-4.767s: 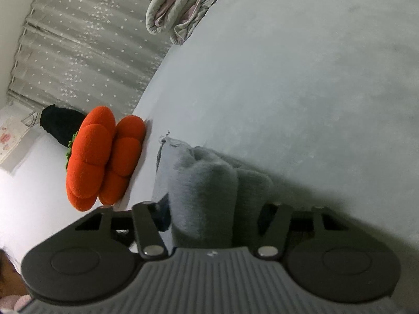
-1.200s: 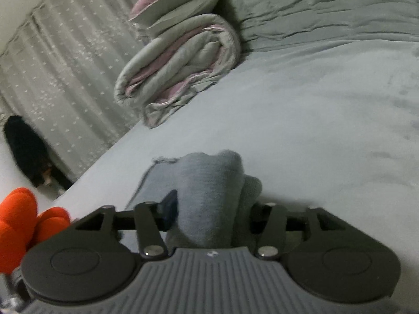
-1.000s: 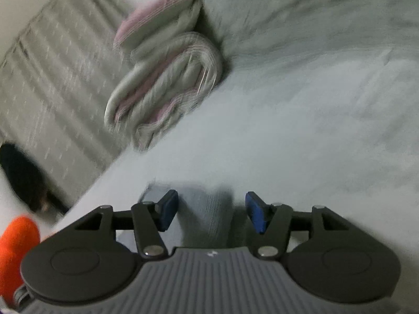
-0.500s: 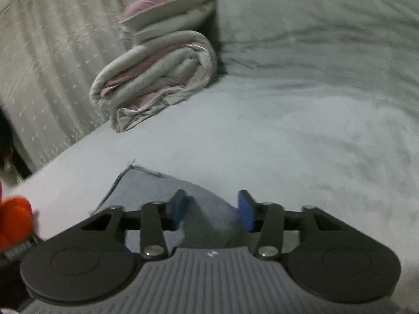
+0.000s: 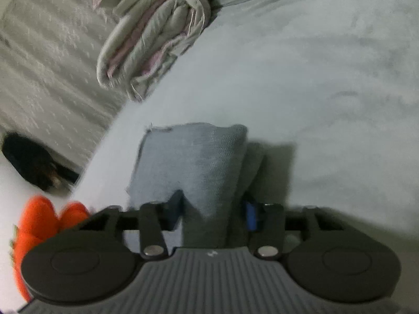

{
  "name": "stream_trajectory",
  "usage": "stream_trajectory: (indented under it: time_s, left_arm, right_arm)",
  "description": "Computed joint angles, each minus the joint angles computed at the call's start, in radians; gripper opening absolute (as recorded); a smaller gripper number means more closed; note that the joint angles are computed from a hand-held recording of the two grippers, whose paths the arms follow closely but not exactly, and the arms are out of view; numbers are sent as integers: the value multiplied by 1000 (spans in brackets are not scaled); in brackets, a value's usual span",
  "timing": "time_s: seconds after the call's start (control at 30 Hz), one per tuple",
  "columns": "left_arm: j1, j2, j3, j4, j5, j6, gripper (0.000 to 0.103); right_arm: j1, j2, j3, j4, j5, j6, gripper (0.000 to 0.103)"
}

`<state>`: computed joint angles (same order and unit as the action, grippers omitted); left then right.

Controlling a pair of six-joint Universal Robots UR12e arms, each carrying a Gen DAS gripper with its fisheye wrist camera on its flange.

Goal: Fold clothes

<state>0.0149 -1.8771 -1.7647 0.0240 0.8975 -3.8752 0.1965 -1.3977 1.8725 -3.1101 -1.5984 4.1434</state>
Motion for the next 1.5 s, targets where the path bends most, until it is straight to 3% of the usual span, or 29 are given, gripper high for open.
stream_trajectory:
  time_s: [0.17, 0.33, 0.4, 0.47, 0.53, 0.63, 0.7, 0.77, 0.87, 0.97, 1.07, 1.17, 1.27, 1.4, 1.5]
  left_arm:
    - [-3, 27, 7, -81, -17, 69, 15]
    - [-13, 70, 52, -395, -45, 355, 15]
    - [-24, 81, 65, -462, 4, 447, 19]
    - [-24, 85, 64, -453, 27, 442, 25]
    - [-24, 88, 55, -394, 69, 408, 32]
    - [-16, 85, 21, -209, 98, 311, 36]
    - [-3, 67, 0, -60, 49, 237, 36]
    - [8, 41, -8, 69, -20, 185, 33]
    - [5, 17, -7, 124, -70, 205, 33]
    - [-13, 18, -1, 0, -37, 304, 33]
    - [-29, 17, 13, -138, 19, 346, 33]
    - [-24, 17, 11, -112, 24, 302, 40]
    - [-17, 20, 5, -71, 41, 268, 44]
    - [-21, 51, -14, -121, 111, 235, 52]
    - [-23, 105, -60, -157, 174, 243, 64]
  right_arm:
    - [4, 14, 7, -125, -49, -20, 39]
    - [-9, 30, -1, -178, -87, -76, 39]
    - [-16, 33, -6, -143, -103, -73, 41]
    - [-12, 33, -1, -114, -136, -45, 48]
    - [-4, 31, -1, -110, -173, -42, 55]
    - [23, 31, -6, -144, -287, -100, 59]
    - [40, 40, -11, -196, -340, -167, 59]
    - [52, 51, -19, -236, -367, -235, 51]
    - [61, 72, -38, -253, -362, -326, 48]
    - [65, 85, -50, -219, -367, -363, 44]
    - [62, 90, -71, -48, -408, -326, 44]
    - [50, 80, -51, -82, -380, -256, 48]
    - [55, 77, -41, -145, -391, -243, 51]
    - [66, 76, -50, -144, -405, -244, 52]
    - [90, 76, -53, -153, -439, -263, 60]
